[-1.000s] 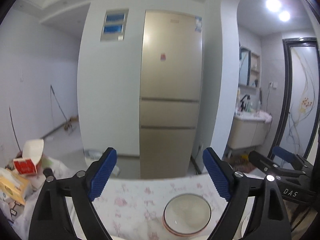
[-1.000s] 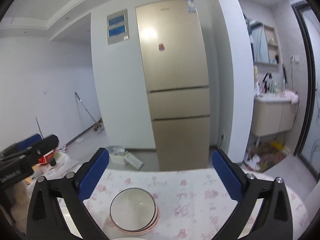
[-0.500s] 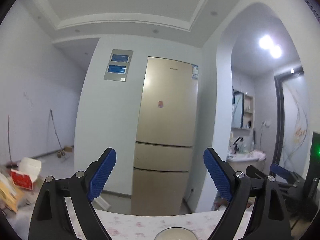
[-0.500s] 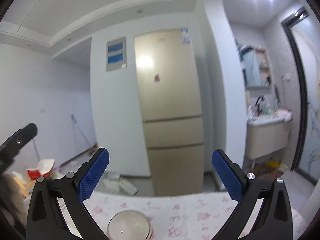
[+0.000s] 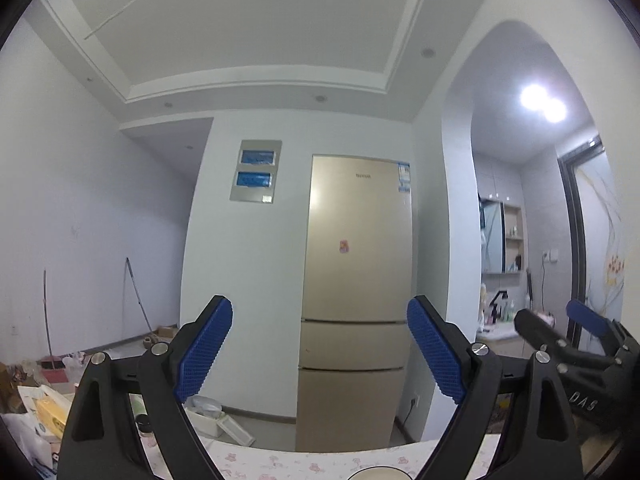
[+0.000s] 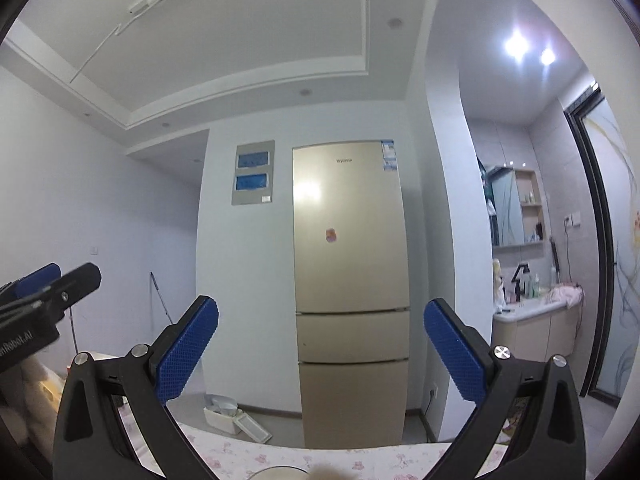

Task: Organize plates and bowls
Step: 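Raise both grippers off the bowl stack and move toward the white plates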

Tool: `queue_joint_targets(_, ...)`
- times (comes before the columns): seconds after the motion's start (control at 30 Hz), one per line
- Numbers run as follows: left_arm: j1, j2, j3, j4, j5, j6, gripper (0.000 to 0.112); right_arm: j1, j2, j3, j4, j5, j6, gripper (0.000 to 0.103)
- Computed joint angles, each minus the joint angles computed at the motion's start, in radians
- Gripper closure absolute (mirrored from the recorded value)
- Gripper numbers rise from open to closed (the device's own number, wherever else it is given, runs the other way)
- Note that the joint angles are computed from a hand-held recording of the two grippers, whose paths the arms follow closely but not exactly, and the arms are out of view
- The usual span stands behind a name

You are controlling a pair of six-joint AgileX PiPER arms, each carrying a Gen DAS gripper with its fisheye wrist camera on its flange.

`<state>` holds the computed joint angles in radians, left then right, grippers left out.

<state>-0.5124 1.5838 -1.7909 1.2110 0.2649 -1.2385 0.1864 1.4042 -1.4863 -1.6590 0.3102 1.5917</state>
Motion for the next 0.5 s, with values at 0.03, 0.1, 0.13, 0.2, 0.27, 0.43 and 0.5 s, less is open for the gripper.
queue_joint_targets(0.03, 0.000, -0.026, 0.019, -0.008, 0.001, 0.017, 0.021, 0.022, -0.010, 0.002, 0.002, 0.015, -0.016, 0.000)
queue_joint_targets(0.1, 0.002, -0.079, 0.051, -0.094, -0.007, 0.131, 0.021, 0.059, -0.027, -0.005, 0.083, 0.034, -0.120, 0.000)
queue_joint_targets(0.13, -0.004, -0.104, 0.069, -0.101, 0.001, 0.153, 0.021, 0.073, -0.034, -0.011, 0.134, 0.038, -0.174, 0.000)
queue_joint_targets(0.2, -0.007, -0.163, 0.114, -0.133, 0.002, 0.205, 0.021, 0.103, -0.053, -0.015, 0.214, 0.052, -0.242, 0.000)
queue_joint_targets(0.27, -0.003, -0.217, 0.157, -0.214, 0.001, 0.285, 0.021, 0.132, -0.066, -0.024, 0.332, 0.067, -0.340, 0.000)
queue_joint_targets(0.43, 0.040, -0.352, 0.307, -0.278, -0.016, 0.319, 0.021, 0.261, -0.103, 0.043, 0.256, 0.171, -0.275, 0.000)
queue_joint_targets(0.5, 0.065, -0.402, 0.367, -0.302, -0.018, 0.331, 0.021, 0.320, -0.112, 0.074, 0.221, 0.221, -0.252, 0.000)
